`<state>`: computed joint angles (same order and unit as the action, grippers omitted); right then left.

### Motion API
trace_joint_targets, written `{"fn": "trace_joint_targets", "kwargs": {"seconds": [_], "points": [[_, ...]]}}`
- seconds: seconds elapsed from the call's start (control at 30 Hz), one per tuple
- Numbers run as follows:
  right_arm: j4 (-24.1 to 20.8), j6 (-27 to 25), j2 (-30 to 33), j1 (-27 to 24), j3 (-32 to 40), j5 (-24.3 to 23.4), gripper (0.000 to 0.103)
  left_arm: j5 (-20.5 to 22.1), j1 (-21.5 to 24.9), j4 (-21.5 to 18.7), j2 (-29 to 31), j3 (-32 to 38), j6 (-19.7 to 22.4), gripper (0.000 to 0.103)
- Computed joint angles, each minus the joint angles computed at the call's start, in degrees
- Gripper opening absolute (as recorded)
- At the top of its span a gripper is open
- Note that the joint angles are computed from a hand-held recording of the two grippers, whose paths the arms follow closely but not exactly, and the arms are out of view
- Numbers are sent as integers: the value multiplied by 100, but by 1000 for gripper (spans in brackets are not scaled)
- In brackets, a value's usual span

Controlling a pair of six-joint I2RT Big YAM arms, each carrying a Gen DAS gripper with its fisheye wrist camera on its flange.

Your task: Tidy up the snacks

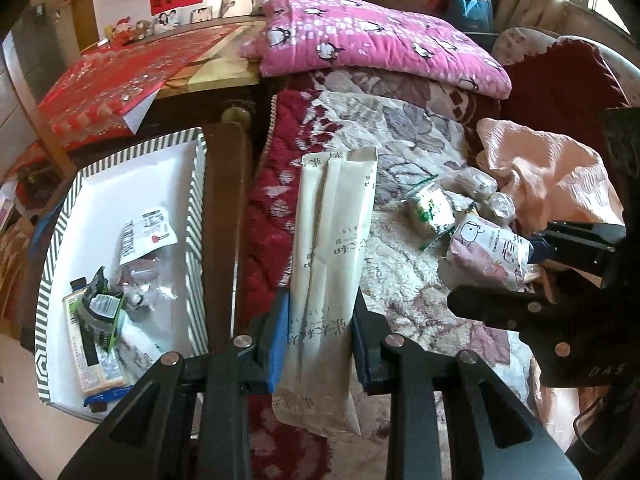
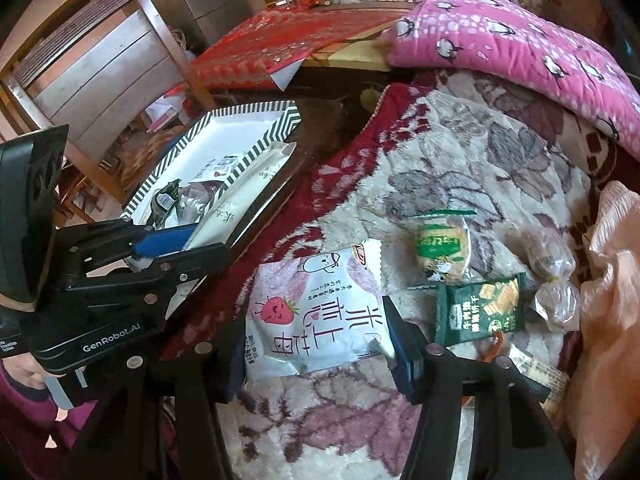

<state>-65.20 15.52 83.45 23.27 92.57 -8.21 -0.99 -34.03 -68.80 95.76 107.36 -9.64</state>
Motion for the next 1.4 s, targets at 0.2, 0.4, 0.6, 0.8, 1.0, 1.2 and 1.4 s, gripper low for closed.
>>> {"fn": "trace_joint_targets", "kwargs": {"seconds": [0.2, 0.4, 0.6, 0.8, 1.0, 1.2, 1.4], "points": [[-103, -50, 186, 139, 247, 112, 62, -9, 126, 66, -125, -112, -96, 27], [-191, -152, 379, 266, 509, 181, 63, -5, 250, 107, -229, -221, -163, 27], [-283, -206, 560, 365, 747, 203, 63, 15, 384, 136, -308, -311, -224, 27], [-359, -233, 678, 435, 873, 208, 63, 26, 490, 173, -373, -400, -286, 27], [-429, -282, 791, 486, 1014, 219, 63, 27, 571, 212, -438, -472, -338, 27], [-472, -320, 904, 542, 1163, 215, 63, 11, 648, 219, -498, -532, -376, 27], [-546, -400, 1076, 611, 1385, 193, 63, -6, 782, 223, -574, -604, -420, 27]]}}
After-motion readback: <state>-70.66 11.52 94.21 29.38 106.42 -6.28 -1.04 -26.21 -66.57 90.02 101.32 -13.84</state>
